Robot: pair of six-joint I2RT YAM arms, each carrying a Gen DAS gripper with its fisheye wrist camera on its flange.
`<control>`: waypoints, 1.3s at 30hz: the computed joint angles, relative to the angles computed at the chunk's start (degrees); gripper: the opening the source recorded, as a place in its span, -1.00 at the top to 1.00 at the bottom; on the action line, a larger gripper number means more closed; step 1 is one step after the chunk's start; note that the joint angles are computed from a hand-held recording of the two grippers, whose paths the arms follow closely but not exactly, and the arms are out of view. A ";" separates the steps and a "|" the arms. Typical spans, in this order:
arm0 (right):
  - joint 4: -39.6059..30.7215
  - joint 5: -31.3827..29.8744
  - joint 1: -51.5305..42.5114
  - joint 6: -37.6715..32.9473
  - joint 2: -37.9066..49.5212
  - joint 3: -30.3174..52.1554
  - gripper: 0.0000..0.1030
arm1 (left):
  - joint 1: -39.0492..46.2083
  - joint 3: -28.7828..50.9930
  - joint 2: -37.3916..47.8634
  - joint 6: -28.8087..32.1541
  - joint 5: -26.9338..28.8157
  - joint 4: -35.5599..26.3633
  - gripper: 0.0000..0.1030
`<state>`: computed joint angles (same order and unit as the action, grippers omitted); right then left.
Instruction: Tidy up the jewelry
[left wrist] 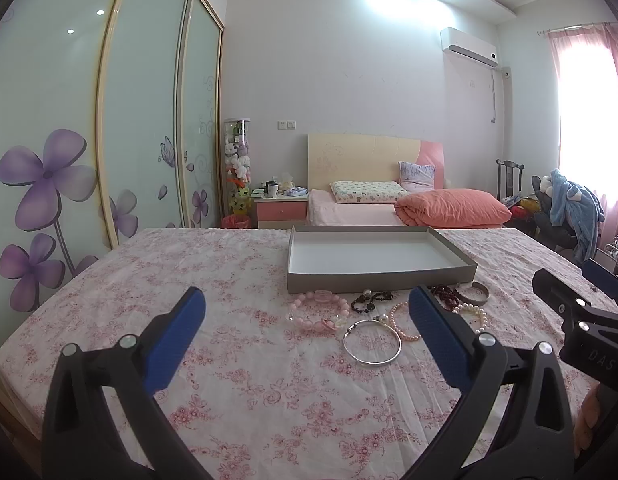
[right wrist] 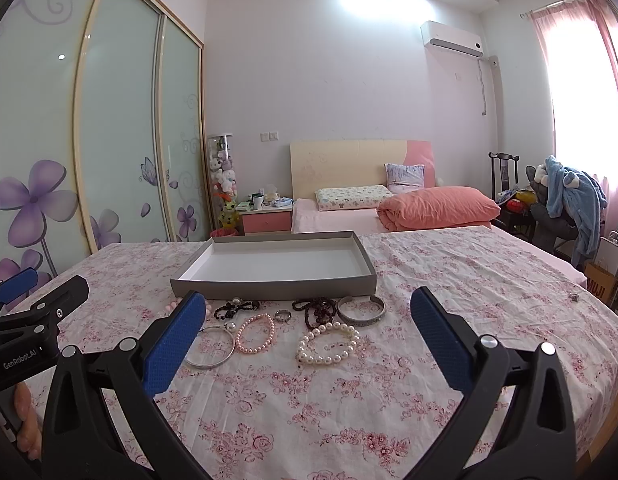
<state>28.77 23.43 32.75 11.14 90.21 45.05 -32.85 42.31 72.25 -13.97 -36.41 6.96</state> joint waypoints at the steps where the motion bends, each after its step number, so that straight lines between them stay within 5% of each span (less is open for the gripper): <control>1: -0.02 -0.02 -0.01 0.03 0.02 0.02 -0.97 | -0.06 0.00 -0.01 0.01 -0.05 0.00 -0.92; 39: -0.03 0.01 0.07 0.25 0.28 0.11 -0.97 | -0.14 0.04 -0.10 -0.17 -0.02 -0.39 -0.92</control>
